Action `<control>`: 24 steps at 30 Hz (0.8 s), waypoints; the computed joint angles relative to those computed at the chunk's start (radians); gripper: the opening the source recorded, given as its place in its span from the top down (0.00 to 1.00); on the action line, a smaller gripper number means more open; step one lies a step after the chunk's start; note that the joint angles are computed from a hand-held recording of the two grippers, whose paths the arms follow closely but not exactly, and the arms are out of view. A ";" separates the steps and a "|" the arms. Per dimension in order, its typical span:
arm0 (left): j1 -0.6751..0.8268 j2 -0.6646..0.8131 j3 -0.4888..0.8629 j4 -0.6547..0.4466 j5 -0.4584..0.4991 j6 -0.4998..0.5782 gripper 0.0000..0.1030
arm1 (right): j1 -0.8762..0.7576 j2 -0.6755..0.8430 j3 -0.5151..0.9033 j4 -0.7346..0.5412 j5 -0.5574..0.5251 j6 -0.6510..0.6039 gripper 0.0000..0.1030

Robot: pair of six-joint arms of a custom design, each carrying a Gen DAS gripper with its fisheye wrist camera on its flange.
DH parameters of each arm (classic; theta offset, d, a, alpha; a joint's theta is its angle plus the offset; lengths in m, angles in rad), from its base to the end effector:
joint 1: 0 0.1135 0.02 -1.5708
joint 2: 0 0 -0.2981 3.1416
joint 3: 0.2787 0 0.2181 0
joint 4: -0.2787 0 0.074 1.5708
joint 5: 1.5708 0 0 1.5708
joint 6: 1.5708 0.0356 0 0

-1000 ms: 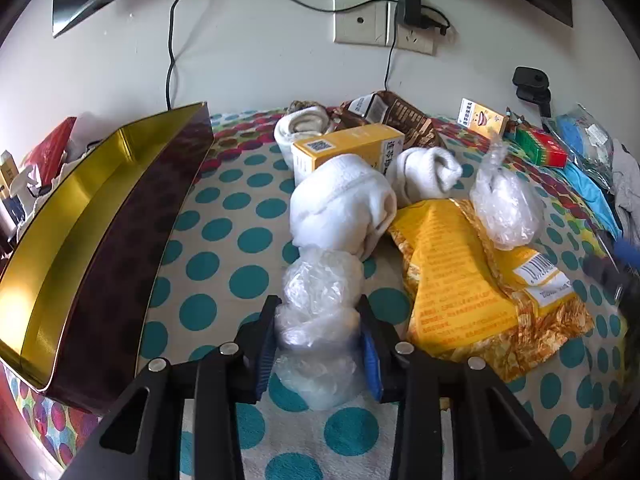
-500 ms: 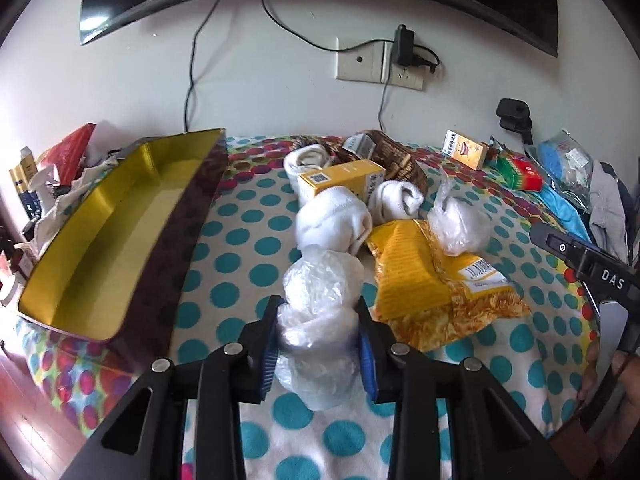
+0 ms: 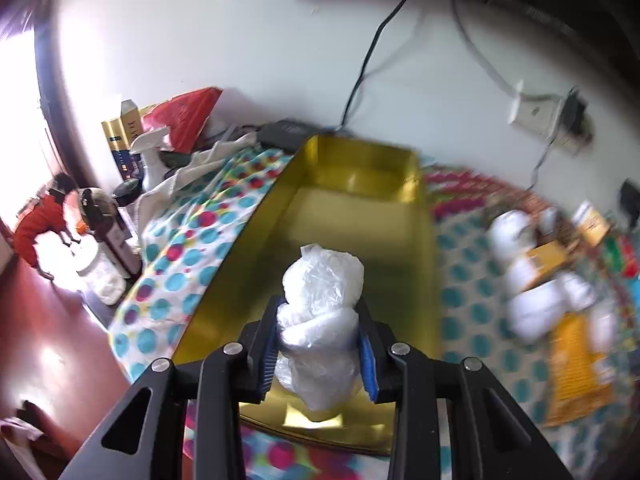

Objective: Organize objects
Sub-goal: 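Carry the wrapped item with the left gripper into the tin box and release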

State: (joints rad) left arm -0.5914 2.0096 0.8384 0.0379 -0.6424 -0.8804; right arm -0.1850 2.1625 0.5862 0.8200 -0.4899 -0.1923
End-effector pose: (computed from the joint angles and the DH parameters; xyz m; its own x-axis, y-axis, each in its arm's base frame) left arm 0.2833 -0.1646 0.1207 -0.6606 -0.2999 -0.6882 -0.4297 0.9028 0.0190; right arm 0.3194 -0.0427 0.0786 -0.6288 -0.0539 -0.7757 -0.2998 0.9373 0.1779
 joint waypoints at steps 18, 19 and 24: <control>0.039 0.105 -0.002 0.055 0.045 -0.051 0.57 | 0.013 -0.003 -0.030 0.021 0.003 -0.008 0.00; 0.033 0.103 0.004 0.044 0.034 -0.049 0.55 | 0.014 -0.003 -0.029 0.018 0.005 -0.009 0.00; -0.022 0.051 -0.021 0.064 -0.039 -0.037 0.41 | 0.007 0.002 -0.024 0.015 0.000 -0.008 0.00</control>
State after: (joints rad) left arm -0.6132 2.0604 0.8177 0.1016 -0.6810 -0.9170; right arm -0.1777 2.1648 0.5617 0.8348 -0.4895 -0.2005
